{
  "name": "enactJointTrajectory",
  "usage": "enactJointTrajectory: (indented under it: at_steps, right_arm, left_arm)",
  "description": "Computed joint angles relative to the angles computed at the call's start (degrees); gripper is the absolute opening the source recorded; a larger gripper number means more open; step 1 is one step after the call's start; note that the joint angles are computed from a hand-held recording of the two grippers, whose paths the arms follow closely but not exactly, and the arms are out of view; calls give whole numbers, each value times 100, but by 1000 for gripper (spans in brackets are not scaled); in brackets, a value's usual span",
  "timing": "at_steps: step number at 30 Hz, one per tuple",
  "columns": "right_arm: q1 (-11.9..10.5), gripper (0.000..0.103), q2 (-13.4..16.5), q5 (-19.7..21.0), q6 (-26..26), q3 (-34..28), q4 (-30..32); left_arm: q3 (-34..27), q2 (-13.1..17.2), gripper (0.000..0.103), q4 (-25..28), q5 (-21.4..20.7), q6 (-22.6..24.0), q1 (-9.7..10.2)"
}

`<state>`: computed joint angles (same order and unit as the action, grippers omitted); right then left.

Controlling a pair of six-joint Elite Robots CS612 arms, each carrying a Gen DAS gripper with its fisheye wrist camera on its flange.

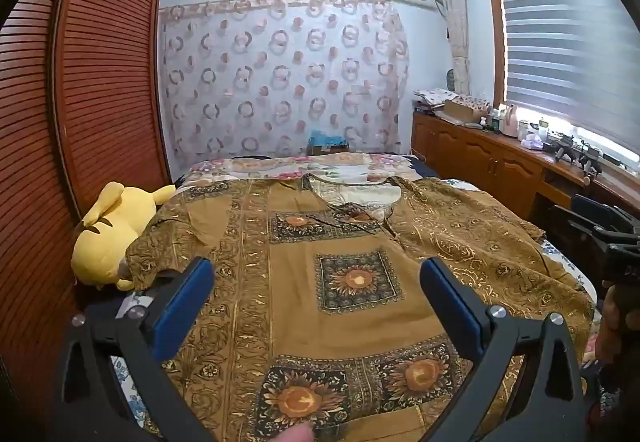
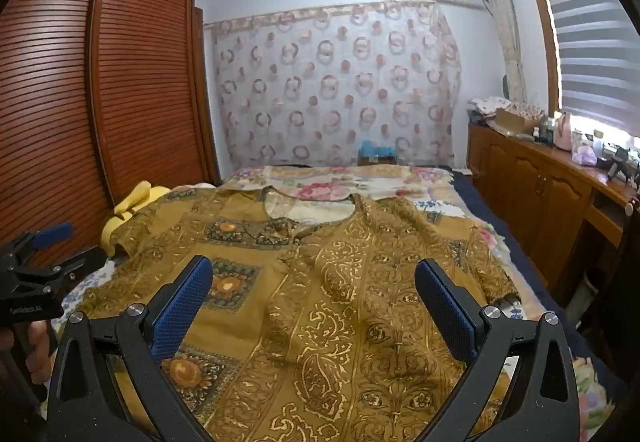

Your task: Fold small clothes

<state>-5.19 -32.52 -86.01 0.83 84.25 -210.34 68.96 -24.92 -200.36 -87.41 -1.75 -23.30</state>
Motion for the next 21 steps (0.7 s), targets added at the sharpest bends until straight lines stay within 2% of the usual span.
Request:
enactJointTrajectory:
  at_steps: [21]
  right_arm:
    - [2, 103, 7, 23, 24, 8, 3]
  left_arm:
    - [71, -40, 103, -95, -47, -111, -30]
